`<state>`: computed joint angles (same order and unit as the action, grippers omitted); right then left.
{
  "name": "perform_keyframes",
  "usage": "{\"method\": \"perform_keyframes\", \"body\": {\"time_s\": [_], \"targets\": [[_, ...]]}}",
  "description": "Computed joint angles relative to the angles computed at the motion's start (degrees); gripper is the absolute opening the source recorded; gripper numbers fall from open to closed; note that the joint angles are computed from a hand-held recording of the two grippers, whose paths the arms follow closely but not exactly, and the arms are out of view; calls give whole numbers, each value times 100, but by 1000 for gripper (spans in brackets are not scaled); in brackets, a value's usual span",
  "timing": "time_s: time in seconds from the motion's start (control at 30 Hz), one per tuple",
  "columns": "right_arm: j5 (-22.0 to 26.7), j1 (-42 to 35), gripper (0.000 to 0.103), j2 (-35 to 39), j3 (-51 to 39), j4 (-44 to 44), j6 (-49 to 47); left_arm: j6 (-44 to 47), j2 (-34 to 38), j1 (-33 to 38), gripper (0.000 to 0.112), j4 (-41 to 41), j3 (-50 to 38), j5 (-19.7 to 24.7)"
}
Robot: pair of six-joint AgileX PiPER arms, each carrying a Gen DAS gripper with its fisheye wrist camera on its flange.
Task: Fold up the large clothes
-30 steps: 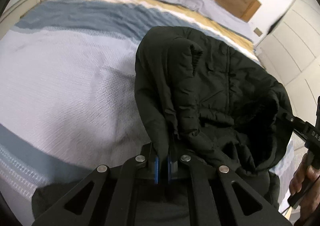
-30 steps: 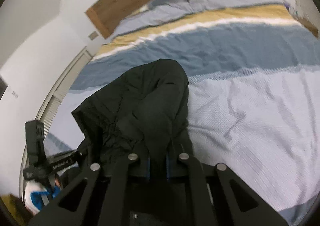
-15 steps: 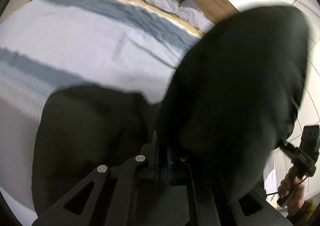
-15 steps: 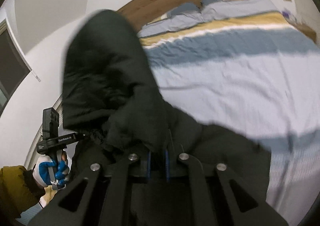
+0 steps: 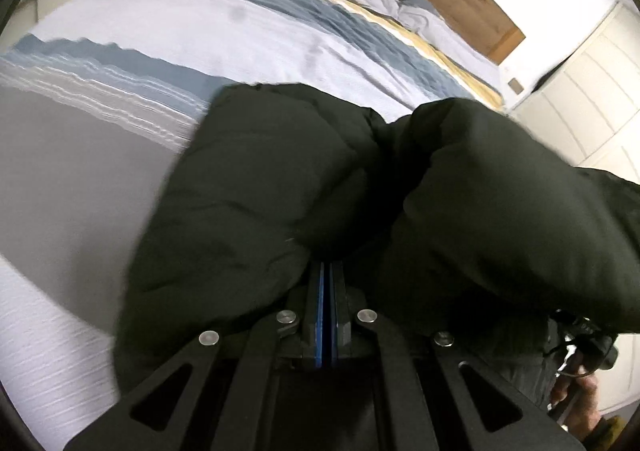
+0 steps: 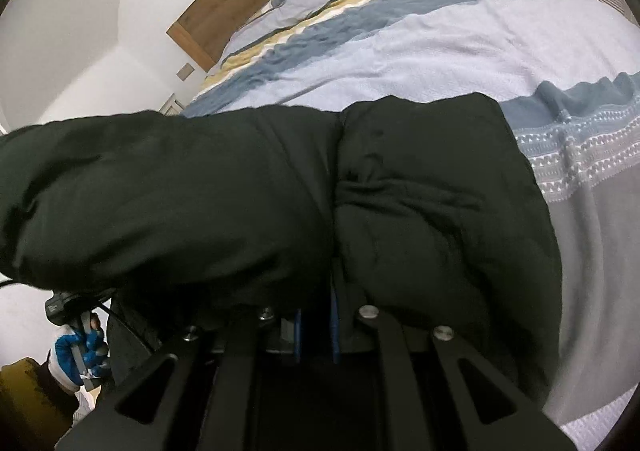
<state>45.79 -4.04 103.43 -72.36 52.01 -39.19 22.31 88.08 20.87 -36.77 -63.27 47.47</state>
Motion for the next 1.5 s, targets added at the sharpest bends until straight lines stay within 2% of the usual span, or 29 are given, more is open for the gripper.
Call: {"method": "perform_keyframes", "body": {"time_s": [0.23,0.33,0.37,0.4,0.43,0.47,0.53,0.6,0.67,0.77,0.9,0.97,1.07,1.13,1.2,1.4,1.5], "targets": [[99,-36,11,-241,19,-656,408,-555,-597,107,10,600,87,373],[347,-201,11,-632,232,-930,591,-690,-825,259,16,697,89,635],[442,-247,11,-802,322,-1043,656,-779,-918,321,23,735,20,764],[619,-316,11,-897,265,-1146,745,-775,-1053,429,34,745,36,873],[726,-358,11,-1022,290,-1206,787,-865,-1036,419,39,791,-86,917],[896,-390,13,-1120,180,-1350,917,-921,-1102,461,45,801,-217,1024],[1144,-376,20,-1216,-110,-1542,1168,-1194,-1030,344,47,917,-649,1180],[1356,-339,37,-1336,-466,-1656,1436,-1482,-832,159,55,981,-1205,1254],[1429,-153,49,-1280,-1033,-1863,1839,-1845,-548,-151,60,1178,-1828,1249],[1627,195,51,-816,-2228,-2096,2422,-2229,-9,-577,64,1421,-2752,1362],[1947,989,52,165,-4116,-2660,3146,-2631,932,-1242,64,1872,-4109,1531],[2170,1366,52,691,-5002,-2933,3451,-2775,1265,-1485,64,1913,-4528,1496],[2357,1793,52,1280,-5832,-3151,3657,-2679,1365,-1758,64,1879,-4506,1323],[2295,2015,52,1301,-5675,-3240,3632,-2473,1348,-1872,64,1771,-4262,1181],[2174,2186,52,1229,-5275,-3350,3574,-2212,1150,-1998,64,1645,-3590,896],[1256,2431,52,332,-2616,-3601,3184,-2065,438,-2318,64,1810,-1354,-103],[887,2507,53,97,-1776,-3730,3125,-2157,208,-2443,64,1894,-641,-576]]}}
